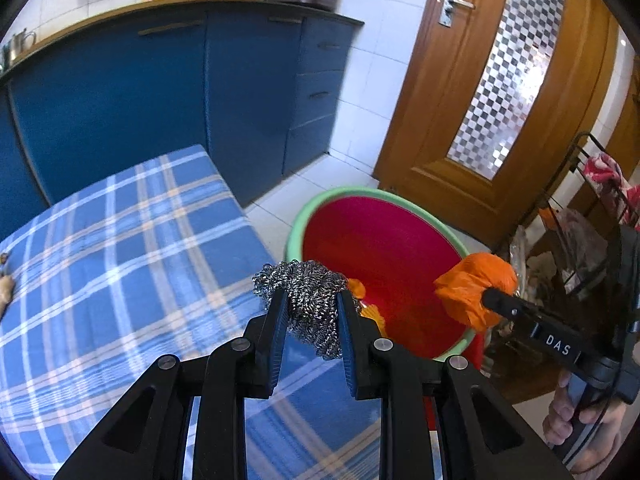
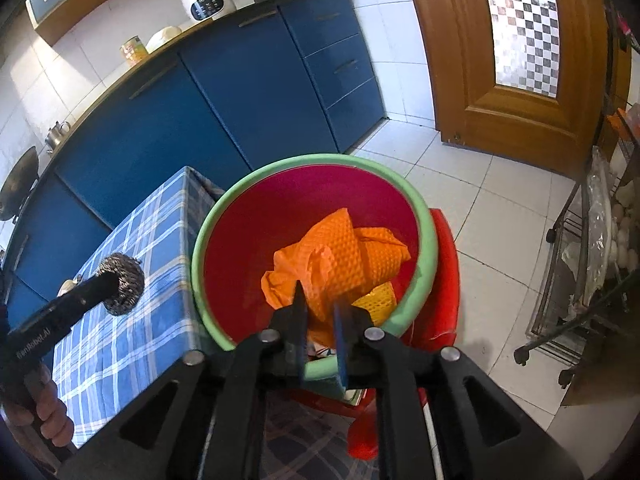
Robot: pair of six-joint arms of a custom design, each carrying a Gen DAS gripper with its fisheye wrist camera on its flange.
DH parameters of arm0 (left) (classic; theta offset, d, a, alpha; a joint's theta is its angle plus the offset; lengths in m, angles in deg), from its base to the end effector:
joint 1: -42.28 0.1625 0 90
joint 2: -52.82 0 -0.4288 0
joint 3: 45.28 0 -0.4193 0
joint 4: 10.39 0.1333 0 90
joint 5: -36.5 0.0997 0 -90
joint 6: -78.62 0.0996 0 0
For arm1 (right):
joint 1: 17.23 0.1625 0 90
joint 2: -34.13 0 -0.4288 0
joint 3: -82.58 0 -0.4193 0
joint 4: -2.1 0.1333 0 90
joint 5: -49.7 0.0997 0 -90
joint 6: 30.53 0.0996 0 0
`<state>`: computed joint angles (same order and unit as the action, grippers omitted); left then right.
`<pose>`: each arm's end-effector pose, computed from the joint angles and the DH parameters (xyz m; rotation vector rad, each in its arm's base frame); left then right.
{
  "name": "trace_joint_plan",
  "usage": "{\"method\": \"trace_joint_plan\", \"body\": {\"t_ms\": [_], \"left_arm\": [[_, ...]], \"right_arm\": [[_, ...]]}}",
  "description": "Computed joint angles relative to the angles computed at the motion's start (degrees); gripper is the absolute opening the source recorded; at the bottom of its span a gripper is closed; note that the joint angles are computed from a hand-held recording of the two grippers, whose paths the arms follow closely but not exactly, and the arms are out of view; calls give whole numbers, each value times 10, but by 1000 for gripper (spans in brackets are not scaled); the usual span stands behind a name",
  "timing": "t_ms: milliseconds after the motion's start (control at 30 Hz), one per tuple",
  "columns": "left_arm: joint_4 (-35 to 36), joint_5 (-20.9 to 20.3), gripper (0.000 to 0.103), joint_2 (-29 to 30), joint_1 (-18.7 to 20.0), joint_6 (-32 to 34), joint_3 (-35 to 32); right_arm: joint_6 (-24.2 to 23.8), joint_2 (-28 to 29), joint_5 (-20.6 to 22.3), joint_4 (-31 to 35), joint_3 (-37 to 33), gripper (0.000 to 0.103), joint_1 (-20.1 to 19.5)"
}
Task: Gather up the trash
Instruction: 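Open both tools to drop the scrubber and glove into the bucket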
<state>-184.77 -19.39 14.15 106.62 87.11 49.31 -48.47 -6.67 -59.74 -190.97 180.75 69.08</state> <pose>-0.1312 -0.7099 0.0582 0.5543 2.4746 -0.7498 0.0557 -0.6926 0.0953 0.1313 -2.5090 0.9567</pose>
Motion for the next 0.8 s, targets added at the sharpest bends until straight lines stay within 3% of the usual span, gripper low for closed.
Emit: {"method": "trace_joint_plan", "body": {"t_ms": [133, 600, 667, 800], "left_arm": [[17, -8, 25, 15, 2, -4, -15], [64, -44, 30, 68, 9, 26, -71], [68, -43, 33, 74, 10, 24, -77], [66, -35, 48, 75, 10, 18, -78]], "right_arm": [[-11, -1, -4, -3, -2, 32, -1], [-17, -41, 15, -49, 43, 32, -12], [-16, -45, 15, -53, 48, 32, -12], [-15, -48, 14, -56, 53, 35, -12]]}}
